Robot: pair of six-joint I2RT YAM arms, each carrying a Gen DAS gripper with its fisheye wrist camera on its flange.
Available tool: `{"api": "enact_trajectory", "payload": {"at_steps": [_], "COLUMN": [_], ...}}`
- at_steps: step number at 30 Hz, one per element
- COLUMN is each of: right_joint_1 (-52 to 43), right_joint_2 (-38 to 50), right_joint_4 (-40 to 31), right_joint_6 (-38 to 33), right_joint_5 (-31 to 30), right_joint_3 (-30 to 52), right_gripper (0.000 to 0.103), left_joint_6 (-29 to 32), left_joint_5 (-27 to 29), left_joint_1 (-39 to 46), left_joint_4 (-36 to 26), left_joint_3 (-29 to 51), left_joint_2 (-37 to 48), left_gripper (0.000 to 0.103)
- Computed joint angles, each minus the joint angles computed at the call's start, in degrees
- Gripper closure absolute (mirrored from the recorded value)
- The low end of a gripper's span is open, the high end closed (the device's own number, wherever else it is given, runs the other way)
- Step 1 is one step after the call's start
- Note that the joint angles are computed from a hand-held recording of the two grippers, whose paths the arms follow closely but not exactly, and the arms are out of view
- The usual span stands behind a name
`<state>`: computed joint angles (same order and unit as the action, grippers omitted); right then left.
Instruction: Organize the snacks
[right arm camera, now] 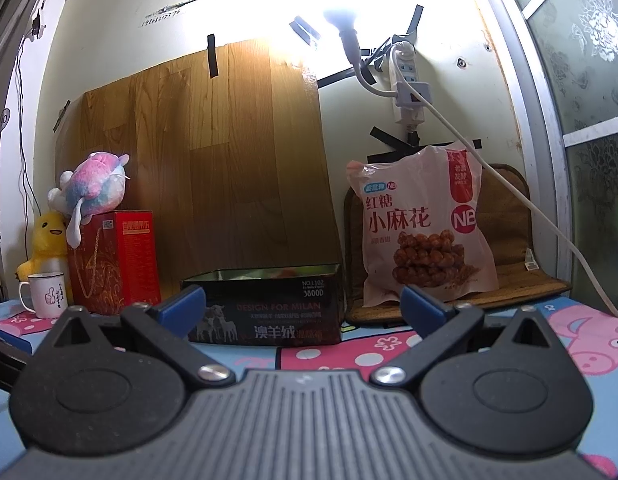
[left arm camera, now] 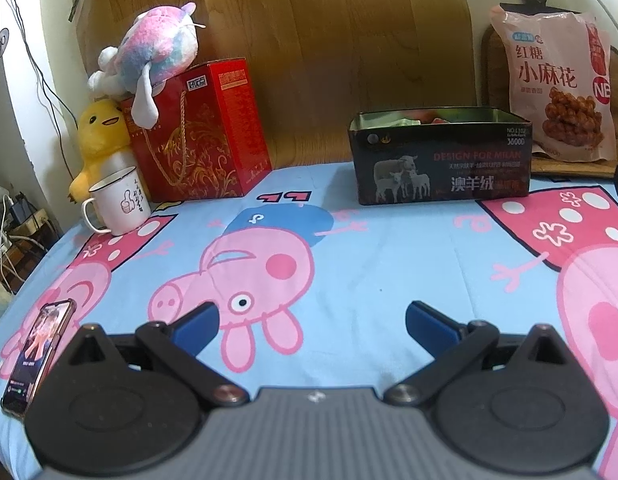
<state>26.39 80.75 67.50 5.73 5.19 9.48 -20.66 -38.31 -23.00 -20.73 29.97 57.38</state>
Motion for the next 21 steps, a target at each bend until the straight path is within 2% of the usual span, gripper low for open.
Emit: {"api": "enact_trajectory", "payload": {"at_steps": [21], "right_joint_1": [-0.1], "right_joint_2": [0.1], "right_joint_4": [0.1], "right_joint_6": [0.1], "right_joint_5": [-0.1], "right_joint_3": [0.0], "right_gripper": [0.0], "left_joint_6": [-0.1], "left_joint_5": [0.5], "left_joint_1": [-0.7], "left_joint_4": [-1.2], "left_joint_3": [0.7], "left_joint_2": [0.9], "left_gripper": [0.0]}}
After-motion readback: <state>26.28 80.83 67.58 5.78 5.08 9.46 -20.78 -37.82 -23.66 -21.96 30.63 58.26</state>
